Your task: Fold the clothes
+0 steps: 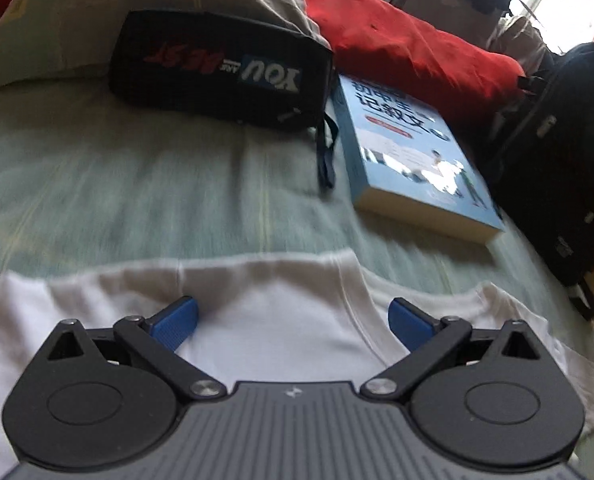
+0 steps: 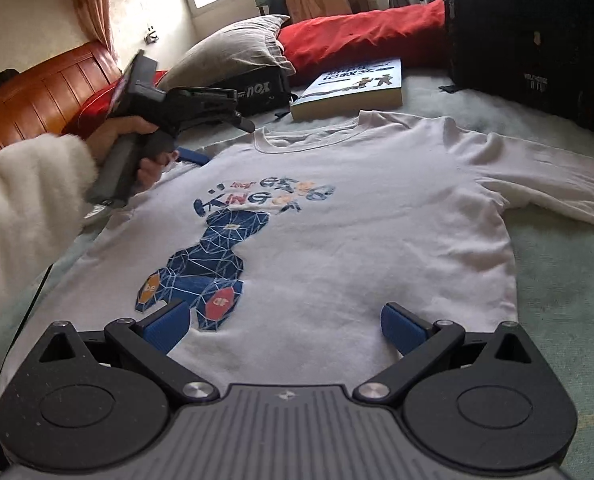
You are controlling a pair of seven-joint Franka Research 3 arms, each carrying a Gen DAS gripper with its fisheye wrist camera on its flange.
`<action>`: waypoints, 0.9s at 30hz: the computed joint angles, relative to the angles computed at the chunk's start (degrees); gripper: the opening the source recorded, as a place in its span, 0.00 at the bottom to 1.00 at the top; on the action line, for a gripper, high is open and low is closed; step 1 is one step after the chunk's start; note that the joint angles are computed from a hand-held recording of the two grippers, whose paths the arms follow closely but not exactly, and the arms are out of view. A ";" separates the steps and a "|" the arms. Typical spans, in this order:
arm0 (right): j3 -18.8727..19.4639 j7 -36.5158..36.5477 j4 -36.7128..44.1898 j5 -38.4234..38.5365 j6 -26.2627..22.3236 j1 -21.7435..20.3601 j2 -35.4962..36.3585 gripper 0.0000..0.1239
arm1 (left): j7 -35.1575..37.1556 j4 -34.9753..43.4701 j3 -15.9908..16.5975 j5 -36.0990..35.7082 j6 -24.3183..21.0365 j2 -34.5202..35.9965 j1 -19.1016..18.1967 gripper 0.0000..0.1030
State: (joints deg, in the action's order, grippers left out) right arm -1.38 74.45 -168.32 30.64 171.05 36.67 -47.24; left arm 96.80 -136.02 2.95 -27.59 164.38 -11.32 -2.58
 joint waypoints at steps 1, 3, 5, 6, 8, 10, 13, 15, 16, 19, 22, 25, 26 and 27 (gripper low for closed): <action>0.72 0.11 -0.25 -0.39 0.05 -0.48 -0.20 0.83 | -2.29 0.52 -1.17 2.86 0.65 0.80 1.10 0.98; 2.34 0.76 -0.55 -1.41 -0.08 -1.69 -0.46 0.83 | -8.24 1.73 -3.40 9.95 -0.01 1.77 3.51 0.98; 3.76 1.57 -0.76 -2.57 -0.40 -2.79 -0.80 0.83 | -13.81 2.03 -5.20 17.28 -1.04 1.06 5.27 0.98; 4.01 1.85 -0.86 -3.01 -0.53 -2.96 -1.01 0.83 | -15.47 1.83 -5.71 20.16 -1.30 0.29 5.65 0.98; 4.34 2.33 -1.06 -3.79 -0.80 -3.17 -1.42 0.83 | -14.12 1.22 -4.75 20.69 -3.02 -2.00 3.62 0.98; 4.16 2.54 -1.22 -4.34 -0.86 -2.99 -1.62 0.83 | -5.99 0.98 -0.99 13.37 -5.81 -3.99 -1.90 0.98; 4.18 2.90 -1.38 -4.99 -0.88 -2.94 -1.78 0.83 | 6.00 2.49 3.12 -0.16 -12.07 -4.08 -7.92 0.98; 3.58 2.81 -1.50 -5.11 -0.82 -2.45 -1.92 0.83 | 7.92 3.98 2.45 -2.74 -14.09 -1.98 -7.70 0.98; 2.91 2.54 -1.57 -4.98 -0.65 -1.92 -1.95 0.83 | 6.85 4.22 1.13 -1.65 -13.01 -0.73 -6.70 0.98; 1.07 1.60 -1.74 -4.27 -0.04 -0.37 -1.88 0.83 | 3.90 4.79 -2.48 1.16 -7.77 2.09 -3.95 0.99; 0.39 1.04 -1.89 -3.70 0.57 0.31 -1.71 0.83 | -0.15 5.99 -4.63 3.91 -4.78 4.10 -2.07 0.99; 0.27 0.69 -2.17 -3.47 0.73 0.51 -2.15 0.83 | -3.75 6.99 -5.86 6.42 -3.92 4.80 -0.96 0.98; 0.07 0.59 -2.26 -3.32 0.66 0.66 -2.39 0.83 | -3.54 6.79 -6.00 6.57 -3.72 4.21 -1.03 0.98; -0.16 0.46 -2.35 -3.16 0.57 0.81 -2.63 0.83 | -1.27 6.37 -5.62 4.09 -3.87 3.24 -1.95 0.98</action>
State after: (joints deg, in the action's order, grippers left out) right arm -1.54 74.91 -170.67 27.48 171.63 37.48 -49.87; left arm 95.52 -129.66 -2.68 -23.50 160.51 -8.08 -4.53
